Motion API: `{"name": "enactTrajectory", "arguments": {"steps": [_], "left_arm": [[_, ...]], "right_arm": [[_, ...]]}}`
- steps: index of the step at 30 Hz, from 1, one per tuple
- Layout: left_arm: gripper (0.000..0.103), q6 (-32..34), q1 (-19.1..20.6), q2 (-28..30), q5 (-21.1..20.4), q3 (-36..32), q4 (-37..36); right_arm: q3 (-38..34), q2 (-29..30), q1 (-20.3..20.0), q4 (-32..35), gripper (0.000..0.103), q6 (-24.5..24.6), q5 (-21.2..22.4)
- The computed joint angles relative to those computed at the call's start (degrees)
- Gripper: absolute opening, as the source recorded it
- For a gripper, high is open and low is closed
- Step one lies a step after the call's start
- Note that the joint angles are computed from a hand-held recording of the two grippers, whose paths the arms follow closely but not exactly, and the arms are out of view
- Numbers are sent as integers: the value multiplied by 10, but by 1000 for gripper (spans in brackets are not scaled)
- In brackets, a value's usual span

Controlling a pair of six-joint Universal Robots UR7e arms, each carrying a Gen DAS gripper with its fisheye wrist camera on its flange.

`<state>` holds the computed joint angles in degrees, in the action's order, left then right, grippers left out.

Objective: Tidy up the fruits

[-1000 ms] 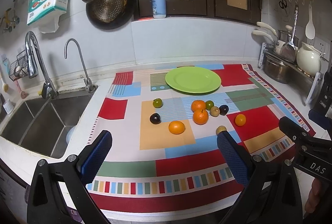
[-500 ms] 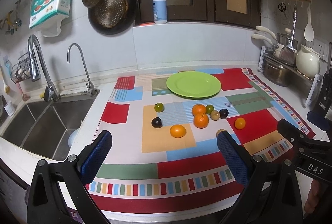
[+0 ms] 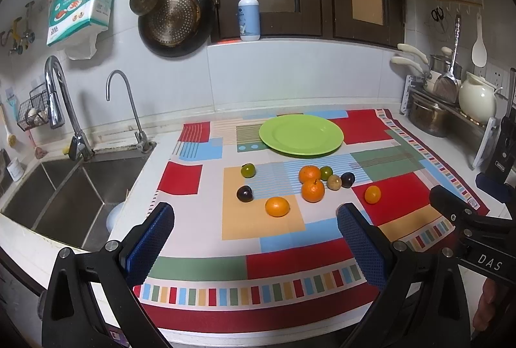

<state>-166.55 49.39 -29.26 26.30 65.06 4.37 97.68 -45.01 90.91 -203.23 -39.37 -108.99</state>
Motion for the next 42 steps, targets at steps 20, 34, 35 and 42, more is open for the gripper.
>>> {"name": "enactTrajectory", "arguments": {"steps": [20, 34, 35, 42], "left_arm": [[103, 12, 0, -5, 6, 6, -13], [103, 16, 20, 10, 29, -26, 19], [102, 16, 22, 12, 32, -29, 23], [90, 14, 49, 41, 71, -91, 86]], "right_arm": [[0, 1, -1, 2, 102, 0, 7], [-24, 18, 0, 26, 102, 1, 0], [-27, 20, 0, 30, 102, 0, 0], [-61, 45, 1, 71, 97, 9, -13]]}}
